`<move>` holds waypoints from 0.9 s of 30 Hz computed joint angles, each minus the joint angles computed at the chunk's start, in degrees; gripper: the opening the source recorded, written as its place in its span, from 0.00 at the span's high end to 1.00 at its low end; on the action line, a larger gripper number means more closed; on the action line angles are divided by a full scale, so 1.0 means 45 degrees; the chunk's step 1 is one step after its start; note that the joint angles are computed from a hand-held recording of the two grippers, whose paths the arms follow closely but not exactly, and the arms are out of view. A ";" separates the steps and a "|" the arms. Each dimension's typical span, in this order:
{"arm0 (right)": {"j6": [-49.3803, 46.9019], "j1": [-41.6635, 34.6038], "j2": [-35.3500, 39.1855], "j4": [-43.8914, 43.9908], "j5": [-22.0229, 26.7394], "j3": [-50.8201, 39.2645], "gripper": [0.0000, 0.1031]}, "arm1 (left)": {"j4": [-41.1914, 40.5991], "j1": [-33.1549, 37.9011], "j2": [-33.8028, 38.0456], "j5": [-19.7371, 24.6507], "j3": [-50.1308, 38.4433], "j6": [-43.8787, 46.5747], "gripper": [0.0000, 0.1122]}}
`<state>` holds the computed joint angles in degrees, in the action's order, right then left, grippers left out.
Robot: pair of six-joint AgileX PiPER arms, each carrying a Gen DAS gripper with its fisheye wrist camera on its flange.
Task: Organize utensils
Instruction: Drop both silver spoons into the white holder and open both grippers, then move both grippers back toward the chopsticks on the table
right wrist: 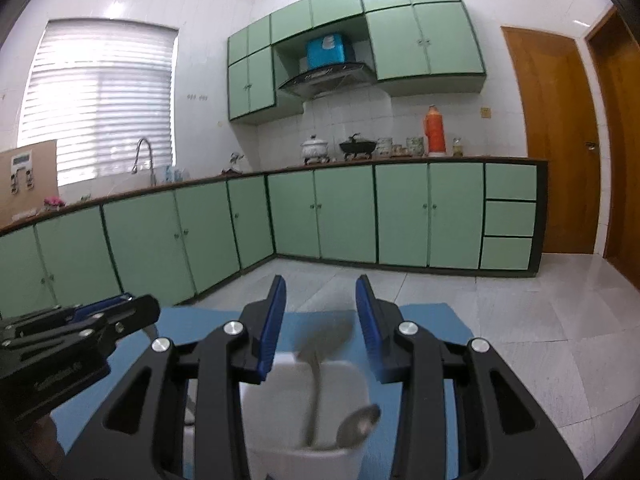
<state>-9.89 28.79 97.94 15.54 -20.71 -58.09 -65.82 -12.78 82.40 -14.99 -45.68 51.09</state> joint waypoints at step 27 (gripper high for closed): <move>0.7341 -0.3244 -0.6166 -0.8467 0.0722 0.6574 0.21 | -0.5536 -0.5242 -0.4731 -0.5275 0.4811 0.2822 0.31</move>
